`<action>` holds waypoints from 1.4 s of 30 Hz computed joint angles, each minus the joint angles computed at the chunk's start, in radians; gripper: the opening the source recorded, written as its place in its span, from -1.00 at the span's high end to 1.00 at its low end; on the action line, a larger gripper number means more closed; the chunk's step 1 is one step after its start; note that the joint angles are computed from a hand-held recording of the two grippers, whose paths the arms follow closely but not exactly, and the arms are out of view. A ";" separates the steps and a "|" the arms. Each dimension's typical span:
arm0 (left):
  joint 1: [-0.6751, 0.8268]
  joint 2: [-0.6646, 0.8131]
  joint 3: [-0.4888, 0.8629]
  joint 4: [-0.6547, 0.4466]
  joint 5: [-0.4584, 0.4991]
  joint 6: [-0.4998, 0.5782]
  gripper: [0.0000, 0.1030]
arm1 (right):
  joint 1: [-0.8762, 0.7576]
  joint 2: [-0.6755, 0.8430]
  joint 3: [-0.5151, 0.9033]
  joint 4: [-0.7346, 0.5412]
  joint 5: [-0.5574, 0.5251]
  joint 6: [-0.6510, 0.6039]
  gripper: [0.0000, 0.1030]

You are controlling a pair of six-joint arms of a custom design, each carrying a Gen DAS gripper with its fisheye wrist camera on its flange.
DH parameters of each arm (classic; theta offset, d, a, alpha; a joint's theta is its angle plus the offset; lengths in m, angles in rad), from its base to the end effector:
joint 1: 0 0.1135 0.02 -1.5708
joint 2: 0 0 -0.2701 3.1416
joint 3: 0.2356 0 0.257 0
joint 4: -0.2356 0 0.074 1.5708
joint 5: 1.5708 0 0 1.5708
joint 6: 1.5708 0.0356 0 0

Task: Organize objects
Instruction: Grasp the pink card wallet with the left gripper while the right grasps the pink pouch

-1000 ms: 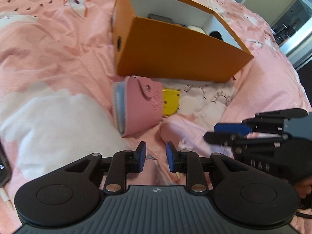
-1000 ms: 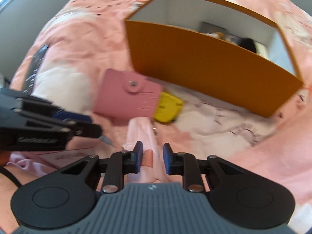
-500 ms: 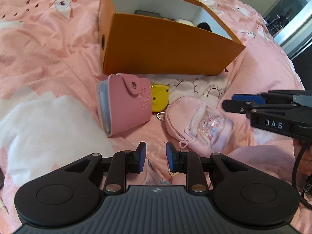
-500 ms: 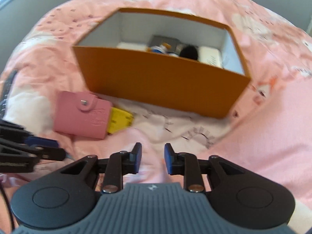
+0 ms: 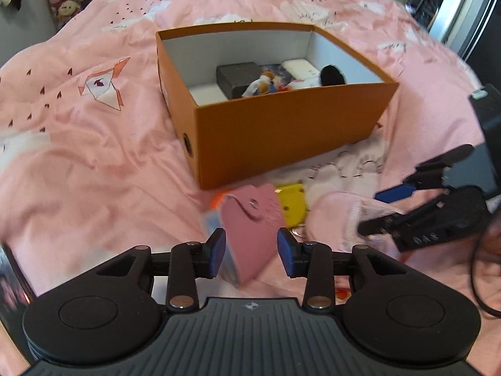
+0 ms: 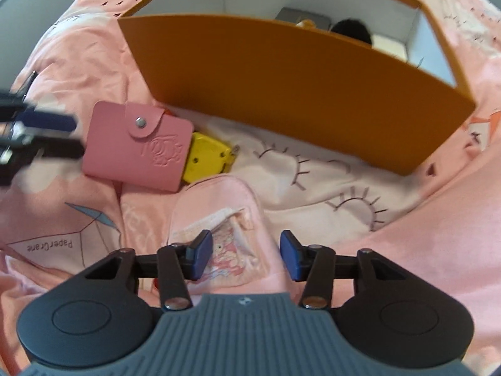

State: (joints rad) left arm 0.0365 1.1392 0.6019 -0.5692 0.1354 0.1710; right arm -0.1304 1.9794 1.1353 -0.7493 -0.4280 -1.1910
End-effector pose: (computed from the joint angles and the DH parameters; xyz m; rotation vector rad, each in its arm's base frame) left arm 0.2014 0.0025 0.1848 0.2217 2.6552 -0.1144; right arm 0.3349 -0.0290 0.1081 -1.4368 2.4644 0.5093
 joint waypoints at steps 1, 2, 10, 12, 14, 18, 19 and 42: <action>-0.004 0.030 0.014 0.006 -0.014 0.015 0.12 | 0.003 -0.001 -0.009 0.016 0.003 0.007 0.17; -0.008 0.056 0.030 0.010 -0.025 0.041 0.12 | 0.002 0.001 -0.012 0.021 0.007 0.000 0.26; -0.027 0.297 0.157 0.018 -0.049 0.090 0.10 | -0.057 -0.051 -0.028 -0.009 -0.089 -0.069 0.68; -0.020 0.307 0.156 0.015 -0.038 0.035 0.26 | -0.076 -0.072 -0.031 -0.002 -0.140 -0.067 0.69; -0.010 0.278 0.131 0.028 -0.036 -0.036 0.52 | -0.086 -0.077 -0.024 0.011 -0.172 -0.033 0.69; -0.006 0.141 0.037 0.063 -0.017 -0.134 0.82 | -0.077 -0.061 -0.022 0.067 -0.146 0.052 0.69; -0.004 0.110 0.023 0.058 -0.003 -0.151 0.85 | -0.075 -0.056 -0.026 0.077 -0.132 0.066 0.69; 0.041 -0.007 -0.059 0.040 0.140 -0.370 0.84 | -0.094 -0.034 -0.020 0.063 -0.089 0.081 0.60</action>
State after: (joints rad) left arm 0.0778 1.1321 0.5432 -0.5296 0.2751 -0.1992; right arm -0.2246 1.9454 1.1151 -0.6860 -0.5173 -1.1100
